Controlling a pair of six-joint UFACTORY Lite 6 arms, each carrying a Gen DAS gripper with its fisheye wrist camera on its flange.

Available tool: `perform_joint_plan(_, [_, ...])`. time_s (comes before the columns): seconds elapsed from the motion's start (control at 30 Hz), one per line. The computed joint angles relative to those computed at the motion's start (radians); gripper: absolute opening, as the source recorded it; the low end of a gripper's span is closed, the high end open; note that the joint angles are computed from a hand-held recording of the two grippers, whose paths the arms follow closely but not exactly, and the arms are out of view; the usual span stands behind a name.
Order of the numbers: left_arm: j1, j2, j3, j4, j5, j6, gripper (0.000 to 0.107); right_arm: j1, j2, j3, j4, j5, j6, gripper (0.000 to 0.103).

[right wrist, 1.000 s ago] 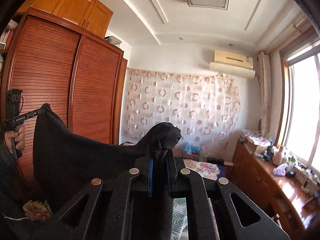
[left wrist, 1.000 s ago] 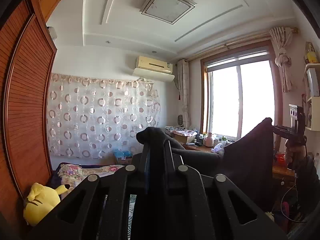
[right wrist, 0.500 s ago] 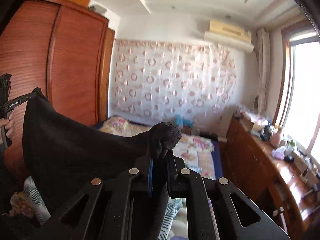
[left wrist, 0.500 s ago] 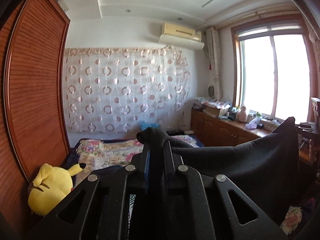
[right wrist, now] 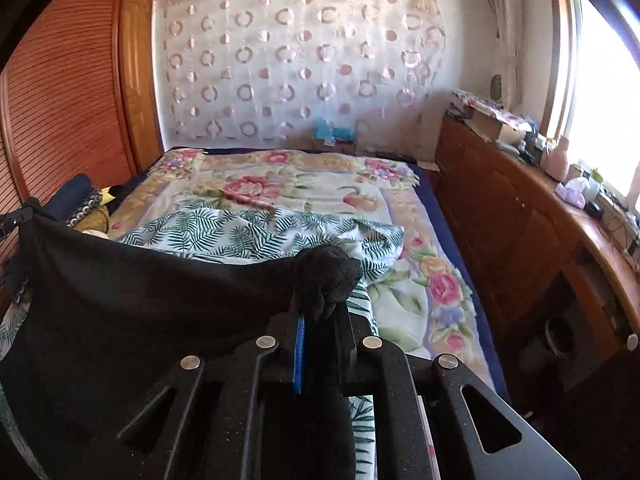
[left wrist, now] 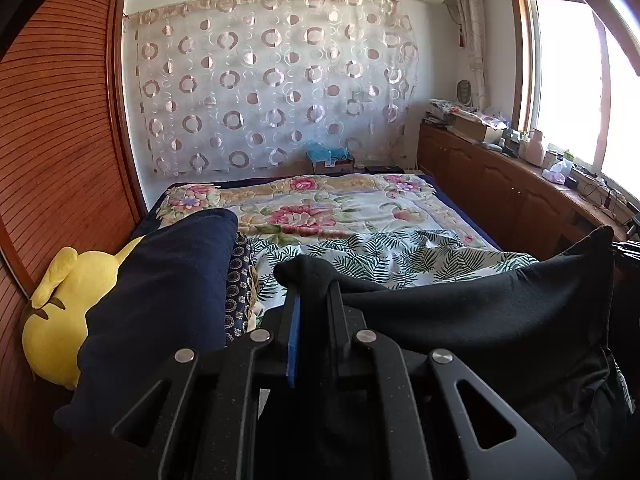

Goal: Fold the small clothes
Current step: 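Grasp the folded shirt with both grippers and lift it off the bed, then lower the shirt onto the bedspread and open both grippers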

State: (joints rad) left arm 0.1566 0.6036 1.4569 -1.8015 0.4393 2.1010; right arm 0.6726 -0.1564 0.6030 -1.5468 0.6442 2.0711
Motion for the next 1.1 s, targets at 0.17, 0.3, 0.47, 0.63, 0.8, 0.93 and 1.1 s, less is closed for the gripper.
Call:
perform_joint_plan(0.17, [0.035, -0.128, -0.145, 0.028, 0.08, 0.02, 0.031, -0.022, 0.014, 0.1, 0.193, -0.035, -0.207, 0.033])
perform_joint_plan(0.3, [0.097, -0.207, -0.237, 0.116, 0.178, -0.011, 0.061, 0.045, -0.062, 0.049, 0.281, 0.021, -0.285, 0.034])
perform_joint_plan(0.47, [0.182, -0.272, -0.391, 0.173, 0.243, 0.061, 0.08, 0.157, -0.184, -0.119, 0.276, 0.036, -0.209, 0.038])
perform_joint_plan(0.63, [0.243, -0.264, -0.501, 0.164, 0.231, 0.177, 0.08, 0.244, -0.291, -0.257, 0.3, 0.025, -0.125, 0.056])
perform_joint_plan(0.8, [0.289, -0.222, -0.563, 0.092, 0.224, 0.314, 0.08, 0.289, -0.38, -0.35, 0.339, 0.018, -0.11, 0.056])
perform_joint_plan(0.93, [0.297, -0.16, -0.507, 0.159, 0.187, 0.234, 0.065, 0.212, -0.357, -0.367, 0.321, -0.043, -0.131, 0.056])
perform_joint_plan(1.1, [0.292, -0.118, -0.462, 0.221, 0.172, 0.132, 0.053, 0.153, -0.377, -0.363, 0.331, -0.052, -0.205, 0.056])
